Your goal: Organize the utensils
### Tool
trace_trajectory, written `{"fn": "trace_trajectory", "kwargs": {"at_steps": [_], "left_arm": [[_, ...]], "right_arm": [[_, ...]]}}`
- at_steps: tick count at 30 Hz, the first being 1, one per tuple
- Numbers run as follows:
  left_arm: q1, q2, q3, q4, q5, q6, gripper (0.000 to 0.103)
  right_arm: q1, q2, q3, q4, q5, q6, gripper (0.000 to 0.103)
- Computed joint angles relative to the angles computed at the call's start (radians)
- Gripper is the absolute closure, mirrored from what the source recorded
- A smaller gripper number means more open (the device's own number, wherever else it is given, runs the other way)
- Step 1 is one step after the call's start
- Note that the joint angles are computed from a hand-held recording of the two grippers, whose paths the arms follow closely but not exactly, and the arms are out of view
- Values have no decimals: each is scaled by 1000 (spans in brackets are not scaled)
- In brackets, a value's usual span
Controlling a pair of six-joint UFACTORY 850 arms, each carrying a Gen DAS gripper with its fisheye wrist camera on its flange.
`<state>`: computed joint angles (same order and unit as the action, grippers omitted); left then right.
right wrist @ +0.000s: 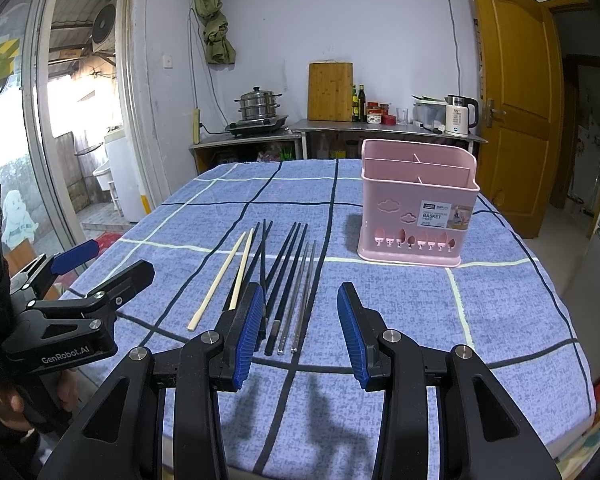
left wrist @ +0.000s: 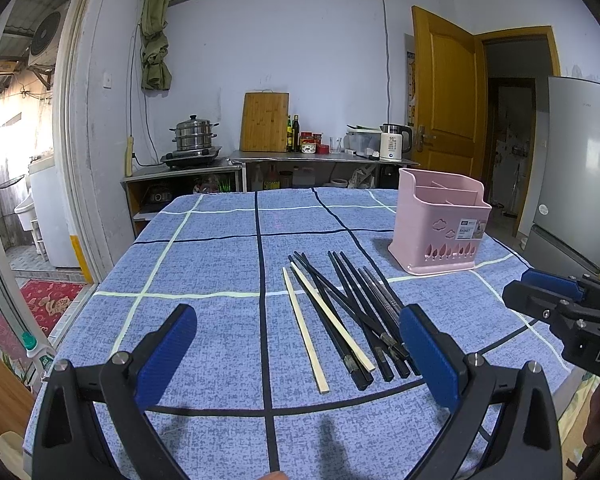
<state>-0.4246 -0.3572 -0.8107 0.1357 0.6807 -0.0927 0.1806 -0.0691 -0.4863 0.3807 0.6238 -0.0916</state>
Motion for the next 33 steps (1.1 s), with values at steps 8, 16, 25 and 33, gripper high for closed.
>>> {"fn": "trace_trajectory", "kwargs": {"at_steps": [8, 16, 25, 33], "left_arm": [[-3, 2, 1, 0, 0, -2, 0], [-3, 2, 2, -1, 0, 0, 0], [11, -22, -34, 89, -42, -94, 0], [32, -126, -176, 202, -223, -216, 10]], "right_arm": [[0, -1, 1, 0, 3, 3, 63], [-1, -2, 1, -2, 4, 4, 63], [-13, -18, -16, -24, -10, 15, 63], [-52, -92, -89, -127, -55, 79, 63]]}}
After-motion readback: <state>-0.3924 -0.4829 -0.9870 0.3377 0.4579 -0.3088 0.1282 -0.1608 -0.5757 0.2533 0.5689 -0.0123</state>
